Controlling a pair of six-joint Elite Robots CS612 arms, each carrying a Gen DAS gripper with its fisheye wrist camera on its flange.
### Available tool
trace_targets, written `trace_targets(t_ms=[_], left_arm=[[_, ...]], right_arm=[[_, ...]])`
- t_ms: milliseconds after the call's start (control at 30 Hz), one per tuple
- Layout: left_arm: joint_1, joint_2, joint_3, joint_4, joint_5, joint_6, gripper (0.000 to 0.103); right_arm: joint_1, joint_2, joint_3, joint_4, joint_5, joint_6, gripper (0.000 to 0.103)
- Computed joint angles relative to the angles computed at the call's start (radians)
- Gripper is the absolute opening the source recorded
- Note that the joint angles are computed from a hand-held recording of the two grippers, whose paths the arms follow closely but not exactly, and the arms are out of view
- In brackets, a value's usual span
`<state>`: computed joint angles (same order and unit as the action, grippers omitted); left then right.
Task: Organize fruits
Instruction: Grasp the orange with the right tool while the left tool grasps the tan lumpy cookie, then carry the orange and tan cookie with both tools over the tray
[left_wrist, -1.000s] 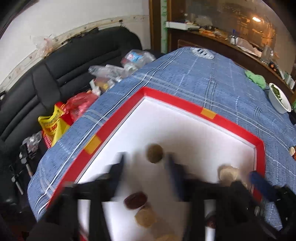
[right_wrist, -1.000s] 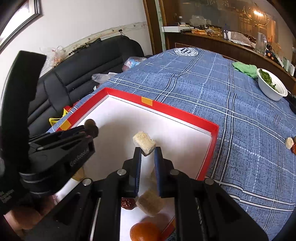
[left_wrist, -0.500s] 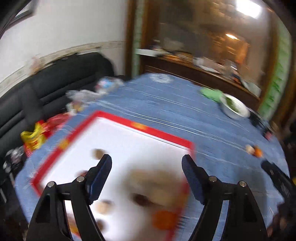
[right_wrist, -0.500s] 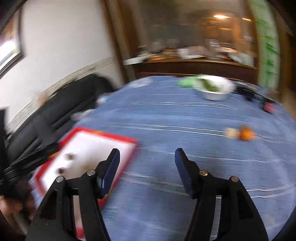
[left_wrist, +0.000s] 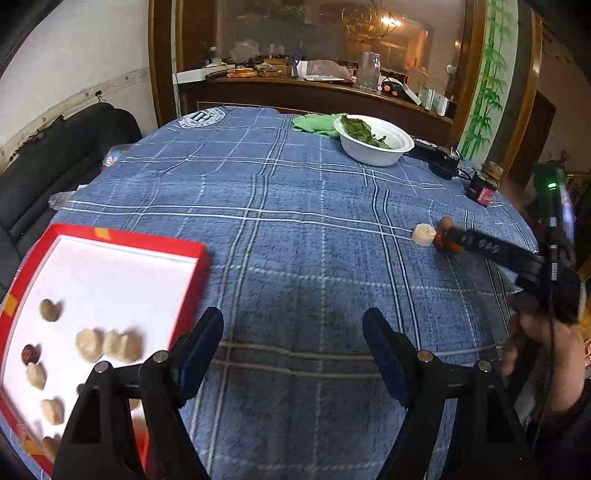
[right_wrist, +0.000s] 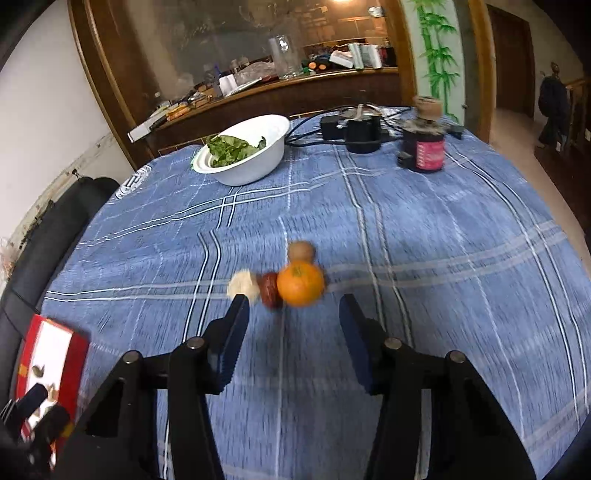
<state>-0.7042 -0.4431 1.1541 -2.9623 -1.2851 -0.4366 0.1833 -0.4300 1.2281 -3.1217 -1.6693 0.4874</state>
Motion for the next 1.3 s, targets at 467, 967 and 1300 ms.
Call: trace_targets(t_ms=[467, 967, 1300], left_arm=[[-0.026, 0.206, -0.402, 0.168, -0.063, 0.127, 0.073], [-0.023, 0.422, -0.857, 0.462, -0.126, 0.183, 0.049], [-0.006, 0.308, -0.623, 0.342, -0.173, 0.126, 0.027]], right_arm=[[-0.037, -0.057, 0.173, -0.181, 0.086, 0.088, 0.031], [-0.053, -0.046, 0.192, -0.262, 0.148, 0.122, 0.031], [-0.051, -0.045, 0.189, -0.25, 0.136, 0.11, 0.031]])
